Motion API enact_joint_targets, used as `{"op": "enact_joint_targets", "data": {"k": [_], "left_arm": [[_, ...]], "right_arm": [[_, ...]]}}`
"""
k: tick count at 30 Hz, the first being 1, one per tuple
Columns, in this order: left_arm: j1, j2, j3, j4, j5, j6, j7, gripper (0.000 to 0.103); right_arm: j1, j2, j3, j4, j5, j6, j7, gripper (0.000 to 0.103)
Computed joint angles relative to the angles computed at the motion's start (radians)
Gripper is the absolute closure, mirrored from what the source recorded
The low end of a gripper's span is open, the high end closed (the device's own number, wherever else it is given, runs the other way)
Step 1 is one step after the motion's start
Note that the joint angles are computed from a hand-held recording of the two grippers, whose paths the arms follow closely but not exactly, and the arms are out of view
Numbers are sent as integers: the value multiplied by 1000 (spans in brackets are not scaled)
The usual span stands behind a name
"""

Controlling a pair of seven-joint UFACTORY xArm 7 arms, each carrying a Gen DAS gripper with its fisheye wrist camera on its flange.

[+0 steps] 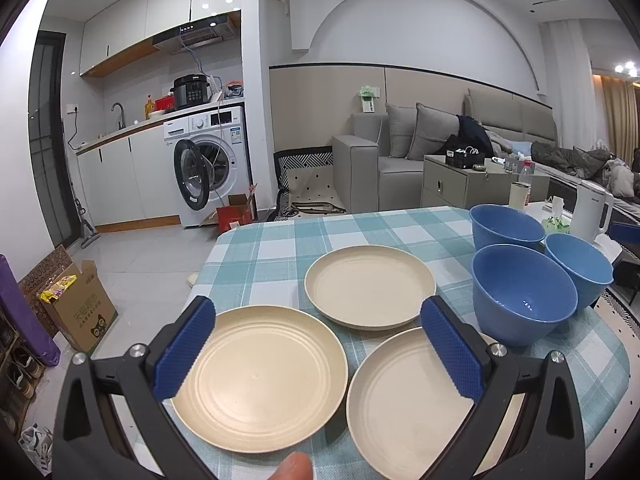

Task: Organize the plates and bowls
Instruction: 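Move the left tool toward one cream plate while the right tool approaches another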

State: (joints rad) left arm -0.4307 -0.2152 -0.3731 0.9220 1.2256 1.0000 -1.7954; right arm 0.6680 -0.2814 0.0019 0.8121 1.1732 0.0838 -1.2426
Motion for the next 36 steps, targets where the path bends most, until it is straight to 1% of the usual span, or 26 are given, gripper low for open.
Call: {"op": "enact_joint_targets", "data": {"k": [2,4,8,11,15,21,25,31,36], "left_arm": [[2,12,0,14,-7,26,19,0],[4,23,10,26,-14,32,37,0],[20,16,45,17,-44,-41,59,0],[34,21,43,19,-33,-47,63,0],[44,22,50,21,-38,-78,68,0],[38,54,42,74,-33,-23,124,0],[38,59,57,91,-29,-33,139,0],[44,71,72,122,-32,-32,168,0],[62,95,96,158,-47,-57,205,0]], "right_arm": [[-22,24,11,30,-42,23,43,0],[-31,46,13,59,-45,39,45,0],[-81,88,48,115,-109,72,109,0],[-106,116,62,154,-117,97,118,0],[-139,138,92,175,-145,104,145,0],[-178,159,114,210,-232,132,214,0],[-195,172,120,236,-272,154,248,0],[-216,202,130,291,-281,179,262,0],[-246,242,146,346,-339,223,300,0]]}}
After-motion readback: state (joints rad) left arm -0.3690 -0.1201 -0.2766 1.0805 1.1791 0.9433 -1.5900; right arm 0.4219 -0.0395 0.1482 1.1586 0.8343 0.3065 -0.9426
